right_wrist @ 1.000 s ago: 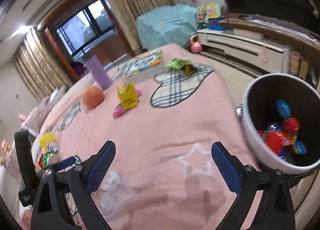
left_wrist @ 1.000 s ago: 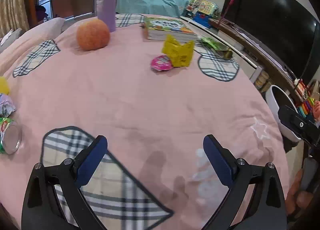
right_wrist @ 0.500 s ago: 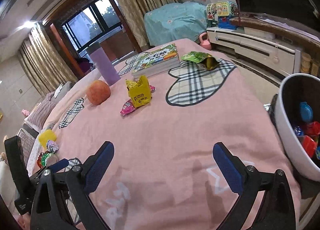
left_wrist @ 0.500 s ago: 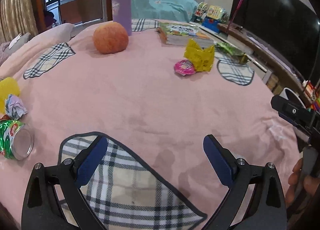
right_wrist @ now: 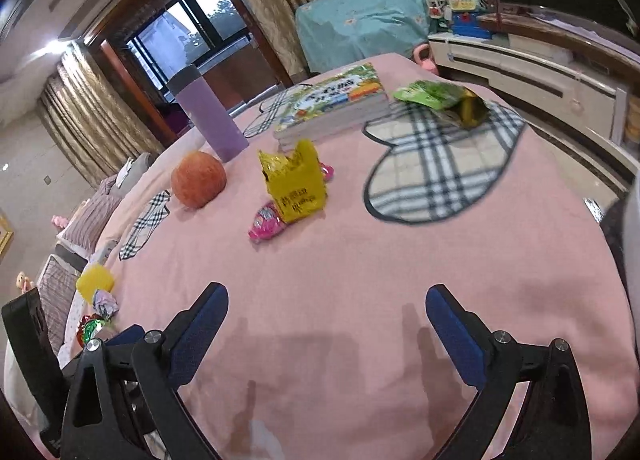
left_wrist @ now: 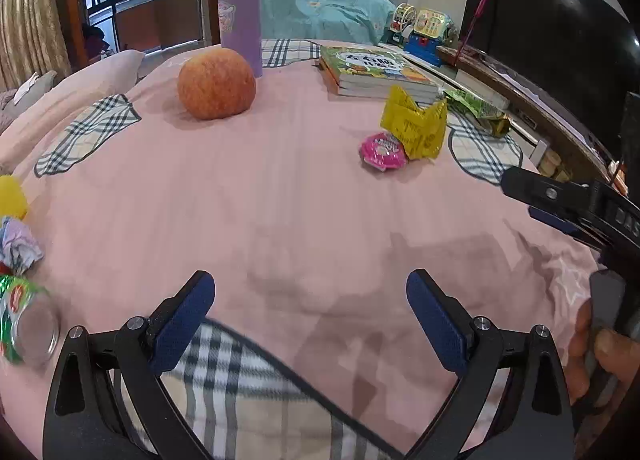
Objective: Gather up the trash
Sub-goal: 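Move both open tools back over the bed toward the pink bottle and yellow bag, then grasp the pink AD milk bottle with the left tool while the right tool grasps the yellow snack bag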
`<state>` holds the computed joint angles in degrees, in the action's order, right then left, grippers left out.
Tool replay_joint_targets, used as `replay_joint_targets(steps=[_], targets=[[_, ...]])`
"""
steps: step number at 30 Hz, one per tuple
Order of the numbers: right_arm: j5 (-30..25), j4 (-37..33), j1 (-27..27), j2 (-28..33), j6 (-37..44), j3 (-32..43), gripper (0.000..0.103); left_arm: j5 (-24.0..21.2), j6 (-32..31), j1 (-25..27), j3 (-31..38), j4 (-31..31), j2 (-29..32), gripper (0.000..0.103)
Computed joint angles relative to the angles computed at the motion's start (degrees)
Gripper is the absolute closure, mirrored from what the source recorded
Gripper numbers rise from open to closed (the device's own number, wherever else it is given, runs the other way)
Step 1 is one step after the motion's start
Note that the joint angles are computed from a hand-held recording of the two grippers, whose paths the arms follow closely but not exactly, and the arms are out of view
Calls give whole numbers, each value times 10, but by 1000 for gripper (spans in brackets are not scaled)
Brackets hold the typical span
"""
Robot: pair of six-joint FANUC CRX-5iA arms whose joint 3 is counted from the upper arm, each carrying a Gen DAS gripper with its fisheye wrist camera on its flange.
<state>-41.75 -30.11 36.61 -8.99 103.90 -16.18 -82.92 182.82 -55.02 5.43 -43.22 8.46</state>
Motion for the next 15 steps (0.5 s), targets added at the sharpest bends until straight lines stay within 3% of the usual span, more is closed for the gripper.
replay_joint_targets(steps=[5, 10, 13, 15], targets=[[22, 45, 30, 35, -32, 22, 4, 16, -21, 19, -4, 4, -3, 4], [8, 2, 18, 71, 10, 65, 7, 47, -45, 41, -11, 9, -9, 4], [7, -1, 21, 88, 14, 84, 12, 67, -63, 57, -13, 16, -11, 4], [3, 0, 23, 102, 12, 98, 22, 76, -73, 63, -13, 17, -11, 4]])
